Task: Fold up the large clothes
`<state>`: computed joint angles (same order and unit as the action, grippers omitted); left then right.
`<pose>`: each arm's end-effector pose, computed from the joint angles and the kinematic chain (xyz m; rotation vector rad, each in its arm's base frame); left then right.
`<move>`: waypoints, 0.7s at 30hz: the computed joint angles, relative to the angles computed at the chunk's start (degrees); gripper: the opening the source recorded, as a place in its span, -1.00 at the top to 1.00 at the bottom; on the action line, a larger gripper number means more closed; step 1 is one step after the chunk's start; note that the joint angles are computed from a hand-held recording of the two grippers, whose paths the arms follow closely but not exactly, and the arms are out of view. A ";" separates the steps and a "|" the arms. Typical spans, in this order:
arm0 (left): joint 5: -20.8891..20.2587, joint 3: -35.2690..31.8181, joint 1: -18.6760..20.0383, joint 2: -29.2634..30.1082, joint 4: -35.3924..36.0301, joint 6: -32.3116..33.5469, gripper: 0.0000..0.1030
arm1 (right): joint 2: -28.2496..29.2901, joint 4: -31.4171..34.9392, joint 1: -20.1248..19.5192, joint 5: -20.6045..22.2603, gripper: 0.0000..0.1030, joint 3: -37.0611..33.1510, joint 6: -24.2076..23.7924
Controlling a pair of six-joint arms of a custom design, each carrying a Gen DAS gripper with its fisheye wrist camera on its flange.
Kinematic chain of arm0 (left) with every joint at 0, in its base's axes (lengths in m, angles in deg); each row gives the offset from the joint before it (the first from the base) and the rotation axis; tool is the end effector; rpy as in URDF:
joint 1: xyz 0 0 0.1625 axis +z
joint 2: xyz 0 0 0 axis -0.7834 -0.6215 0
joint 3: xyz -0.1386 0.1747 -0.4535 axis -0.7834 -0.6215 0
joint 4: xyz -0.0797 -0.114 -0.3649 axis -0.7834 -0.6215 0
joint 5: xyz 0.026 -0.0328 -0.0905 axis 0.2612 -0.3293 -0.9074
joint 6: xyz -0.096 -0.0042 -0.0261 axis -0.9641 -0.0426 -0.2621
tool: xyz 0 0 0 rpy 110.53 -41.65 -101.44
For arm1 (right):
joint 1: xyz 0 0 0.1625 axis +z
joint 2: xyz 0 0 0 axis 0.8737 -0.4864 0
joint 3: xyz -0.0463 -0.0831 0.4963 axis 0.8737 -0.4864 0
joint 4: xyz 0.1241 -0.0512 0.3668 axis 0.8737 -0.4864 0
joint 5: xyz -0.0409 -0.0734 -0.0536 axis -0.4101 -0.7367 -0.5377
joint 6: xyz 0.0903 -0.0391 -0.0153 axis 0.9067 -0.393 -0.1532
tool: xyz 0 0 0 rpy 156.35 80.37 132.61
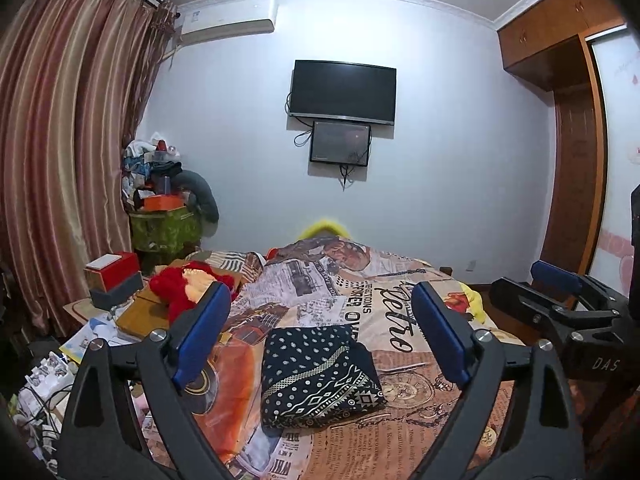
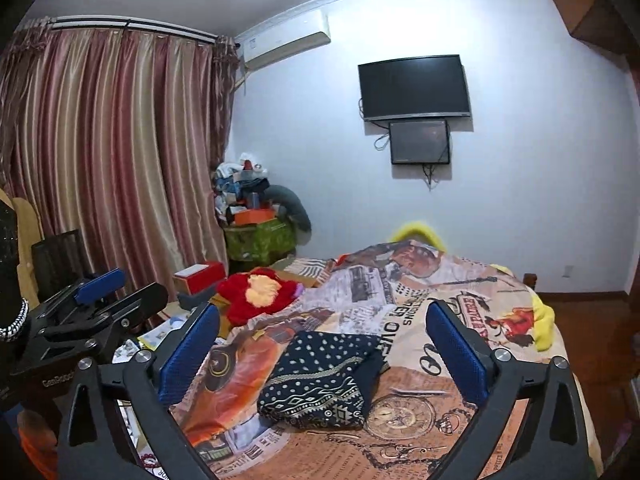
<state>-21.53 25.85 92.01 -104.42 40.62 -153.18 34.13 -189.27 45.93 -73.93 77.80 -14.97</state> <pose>-0.4490 -0.6828 0.2896 0.2146 1.7361 -1.6050 0.3811 -0.7664 0.3974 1.4772 -2.4022 1.1626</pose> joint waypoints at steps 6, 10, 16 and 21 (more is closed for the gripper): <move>0.19 -1.25 0.35 0.28 4.20 -3.99 -0.81 | 0.25 -0.32 0.11 -0.84 -0.99 -0.20 -0.07; 0.10 -1.94 0.57 0.43 5.85 -5.30 -0.82 | 0.32 -1.15 0.22 -1.21 -0.99 0.08 -0.45; 0.12 -2.49 0.72 0.54 7.42 -6.82 -0.82 | 0.21 -1.61 0.41 -1.34 -1.00 0.54 -0.95; 0.05 -1.77 0.69 0.34 5.70 -5.82 -0.83 | 0.21 -1.90 0.53 -1.45 -1.00 0.55 -1.20</move>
